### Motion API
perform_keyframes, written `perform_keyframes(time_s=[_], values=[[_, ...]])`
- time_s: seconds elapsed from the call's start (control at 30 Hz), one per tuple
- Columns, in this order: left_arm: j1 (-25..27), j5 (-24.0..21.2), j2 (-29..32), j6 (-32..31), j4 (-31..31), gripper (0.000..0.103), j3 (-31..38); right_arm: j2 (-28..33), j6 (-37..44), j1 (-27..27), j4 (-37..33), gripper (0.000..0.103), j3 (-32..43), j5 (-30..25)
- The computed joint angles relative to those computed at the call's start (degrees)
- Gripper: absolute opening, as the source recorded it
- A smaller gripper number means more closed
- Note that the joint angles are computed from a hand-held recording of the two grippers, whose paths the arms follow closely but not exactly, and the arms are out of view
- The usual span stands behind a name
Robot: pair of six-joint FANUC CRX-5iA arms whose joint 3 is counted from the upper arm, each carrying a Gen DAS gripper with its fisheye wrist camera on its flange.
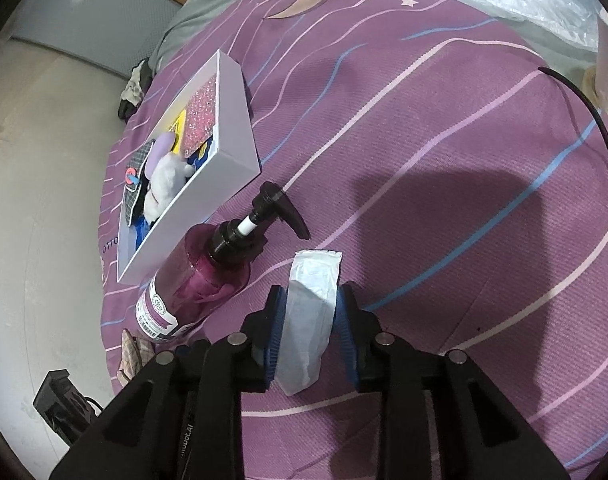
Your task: Organize soft objects
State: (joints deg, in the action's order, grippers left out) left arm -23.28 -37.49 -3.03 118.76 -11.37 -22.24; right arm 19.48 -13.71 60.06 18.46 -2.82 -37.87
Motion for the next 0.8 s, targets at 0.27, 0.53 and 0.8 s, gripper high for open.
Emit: perform_keyframes(time_s=[0.27, 0.53, 0.8], values=[[0.0, 0.0, 0.0, 0.1, 0.0, 0.042, 0.0, 0.6, 1.5, 0.2, -1.0, 0.032, 1.5, -2.5], [-0.1, -0.2, 0.1, 0.1, -0.1, 0.042, 0.2, 3.9, 6.5, 1.4, -0.8, 0.023, 7.3, -11.0], [0.9, 1.6, -1.4, -1.4, 1.9, 0.042, -1.7, 2.6, 6.1, 1.6, -0.1, 0.015, 5.8, -7.3]])
